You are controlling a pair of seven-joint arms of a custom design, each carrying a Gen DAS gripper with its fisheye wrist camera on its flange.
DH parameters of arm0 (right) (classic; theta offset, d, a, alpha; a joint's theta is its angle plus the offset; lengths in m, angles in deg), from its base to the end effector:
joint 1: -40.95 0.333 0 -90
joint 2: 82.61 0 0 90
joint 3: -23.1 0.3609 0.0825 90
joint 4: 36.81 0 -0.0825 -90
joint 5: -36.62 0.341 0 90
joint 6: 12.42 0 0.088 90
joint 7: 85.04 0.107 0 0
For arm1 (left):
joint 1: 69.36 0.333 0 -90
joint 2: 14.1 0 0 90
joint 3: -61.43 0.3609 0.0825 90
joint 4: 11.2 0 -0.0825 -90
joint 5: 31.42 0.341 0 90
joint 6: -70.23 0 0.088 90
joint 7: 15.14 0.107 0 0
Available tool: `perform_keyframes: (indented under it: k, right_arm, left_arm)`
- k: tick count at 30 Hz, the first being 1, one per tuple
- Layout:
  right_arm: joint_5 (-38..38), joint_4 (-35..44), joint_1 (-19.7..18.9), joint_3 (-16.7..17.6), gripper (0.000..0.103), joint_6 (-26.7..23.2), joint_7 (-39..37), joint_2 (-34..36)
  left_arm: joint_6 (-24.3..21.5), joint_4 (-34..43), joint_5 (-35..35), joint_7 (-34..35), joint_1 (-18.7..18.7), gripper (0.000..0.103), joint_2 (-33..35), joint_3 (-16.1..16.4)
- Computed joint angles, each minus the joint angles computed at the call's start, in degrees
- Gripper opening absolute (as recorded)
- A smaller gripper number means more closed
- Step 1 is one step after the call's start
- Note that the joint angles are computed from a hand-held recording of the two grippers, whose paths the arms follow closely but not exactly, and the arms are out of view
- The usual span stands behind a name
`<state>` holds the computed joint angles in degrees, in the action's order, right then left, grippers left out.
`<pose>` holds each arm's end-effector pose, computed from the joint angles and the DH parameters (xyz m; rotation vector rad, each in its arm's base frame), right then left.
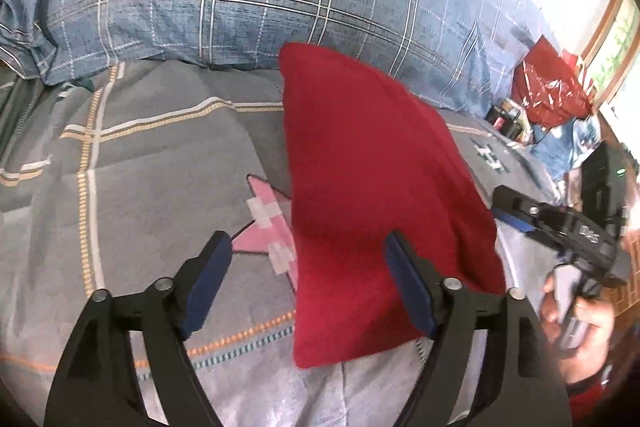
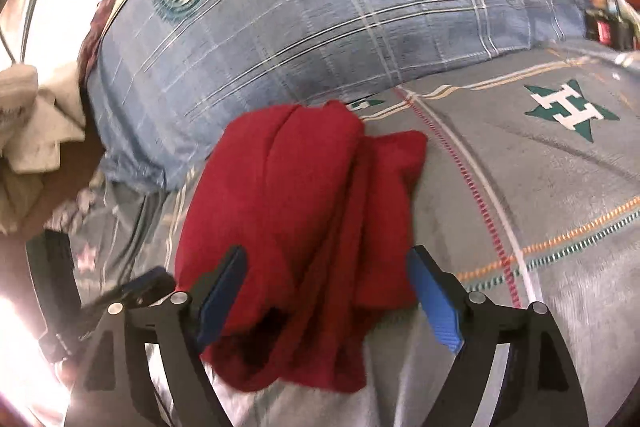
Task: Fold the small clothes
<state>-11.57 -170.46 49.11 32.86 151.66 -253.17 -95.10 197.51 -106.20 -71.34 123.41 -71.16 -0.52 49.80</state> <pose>0.4284 0.1887 0.5601 -0.9520 2.1102 -0.4357 0.6148 -0.1526 0.5716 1.1924 -2.6523 1.1117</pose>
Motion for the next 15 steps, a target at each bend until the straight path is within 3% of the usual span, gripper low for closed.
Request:
perform_keyframes:
  k: [6,8,11,13,15]
  right_arm:
    - [3.4,-0.8,-0.9,-3.2,0.086,3.6,-2.6,3.0]
    - [-3.0,-1.3,-4.5,-2.3,0.087,10.8,4.0,4.5]
    - [-6.8,-0.1,-5.6,-2.1,0.087,15.5,6.5,6.3]
    - [-6.2,1.5,-4.5,-2.4,0.087,16.3,3.8,8.1]
    - [2.2,2.5,-0.8,-3.9,0.08,13.8,-6.8,9.3]
  left_arm:
    - [-6.7,8.1,1.7,-3.9,-0.7,0.083,6.2,-1.0]
    - [-7.8,9.5,2.5,-4.4,-1.1,0.083,7.6,-1.5]
    - [-10.3,11.0,1.7,-4.5,-0.8,0.083,9.1,-2.4]
    - [-10.9,11.1,1.3,-4.0,-0.9,0.084,9.5,-2.8]
    - [-9.9,9.9,1.4,-3.0,-1.2,0.082,9.1,-2.9]
